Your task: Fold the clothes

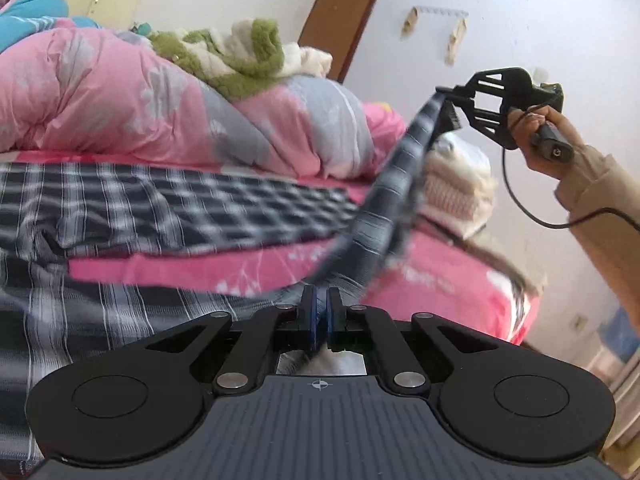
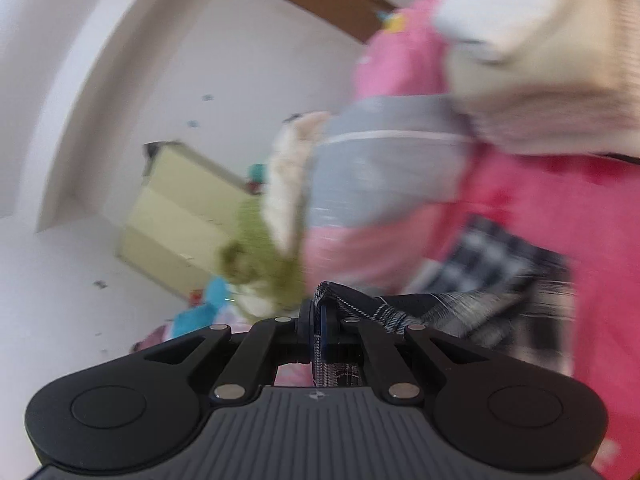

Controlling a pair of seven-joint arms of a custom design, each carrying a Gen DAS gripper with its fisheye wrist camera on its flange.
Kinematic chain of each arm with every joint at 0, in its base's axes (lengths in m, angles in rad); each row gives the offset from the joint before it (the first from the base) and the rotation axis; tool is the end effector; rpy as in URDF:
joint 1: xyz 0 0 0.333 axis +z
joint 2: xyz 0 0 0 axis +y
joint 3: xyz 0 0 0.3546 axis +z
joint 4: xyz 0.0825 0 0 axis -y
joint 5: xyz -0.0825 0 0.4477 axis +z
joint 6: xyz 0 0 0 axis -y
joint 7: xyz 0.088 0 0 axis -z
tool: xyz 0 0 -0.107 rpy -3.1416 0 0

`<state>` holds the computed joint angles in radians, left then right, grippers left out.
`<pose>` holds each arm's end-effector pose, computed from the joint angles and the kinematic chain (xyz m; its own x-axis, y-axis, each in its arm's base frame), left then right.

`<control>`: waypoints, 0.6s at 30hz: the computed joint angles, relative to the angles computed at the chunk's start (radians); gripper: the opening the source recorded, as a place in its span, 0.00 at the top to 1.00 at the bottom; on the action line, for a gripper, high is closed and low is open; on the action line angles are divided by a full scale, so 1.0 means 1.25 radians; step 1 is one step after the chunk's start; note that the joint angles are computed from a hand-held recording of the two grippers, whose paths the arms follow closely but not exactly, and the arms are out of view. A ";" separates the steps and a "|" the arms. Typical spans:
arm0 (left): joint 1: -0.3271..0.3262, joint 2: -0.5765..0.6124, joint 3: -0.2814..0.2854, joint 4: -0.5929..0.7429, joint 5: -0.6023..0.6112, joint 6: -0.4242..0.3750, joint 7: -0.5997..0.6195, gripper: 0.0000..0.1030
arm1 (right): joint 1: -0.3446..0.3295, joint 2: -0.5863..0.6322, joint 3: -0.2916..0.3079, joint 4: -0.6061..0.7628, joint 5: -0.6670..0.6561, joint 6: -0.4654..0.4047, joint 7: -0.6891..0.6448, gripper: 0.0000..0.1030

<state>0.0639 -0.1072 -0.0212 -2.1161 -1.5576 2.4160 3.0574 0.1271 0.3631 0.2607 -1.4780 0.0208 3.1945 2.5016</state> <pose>0.6095 0.0205 0.5204 -0.5348 -0.7709 0.3461 -0.4711 -0.0680 -0.8794 0.7351 0.2515 0.6652 0.0274 -0.5313 -0.8467 -0.4231 0.7613 -0.4914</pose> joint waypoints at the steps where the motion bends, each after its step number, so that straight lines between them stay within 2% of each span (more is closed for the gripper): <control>1: 0.001 0.004 0.002 0.008 -0.004 -0.005 -0.007 0.97 | -0.006 0.028 0.019 0.047 -0.004 0.000 -0.014 0.98; 4: 0.004 0.008 0.003 0.020 -0.012 -0.021 -0.008 0.97 | -0.032 0.070 0.074 0.112 -0.012 0.020 -0.050 0.98; 9: 0.007 0.003 0.002 0.020 0.013 -0.045 -0.019 0.97 | -0.119 0.014 0.145 -0.007 -0.041 0.120 -0.013 0.98; 10: 0.006 -0.001 0.001 0.017 0.023 -0.050 -0.024 0.97 | -0.130 -0.010 0.142 -0.051 -0.039 0.144 0.008 0.98; 13: 0.001 -0.011 -0.001 0.008 0.052 -0.056 -0.033 0.97 | -0.110 -0.098 0.072 -0.198 0.002 0.197 0.057 0.98; 18: -0.012 -0.021 -0.007 -0.002 0.129 -0.046 -0.089 0.97 | -0.044 -0.219 -0.032 -0.448 0.142 0.257 0.098 0.98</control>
<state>0.0492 -0.1333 -0.0303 -2.1191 -1.3959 2.3587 2.9460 0.0716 0.0888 0.2211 -2.0385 0.1982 3.5153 2.6235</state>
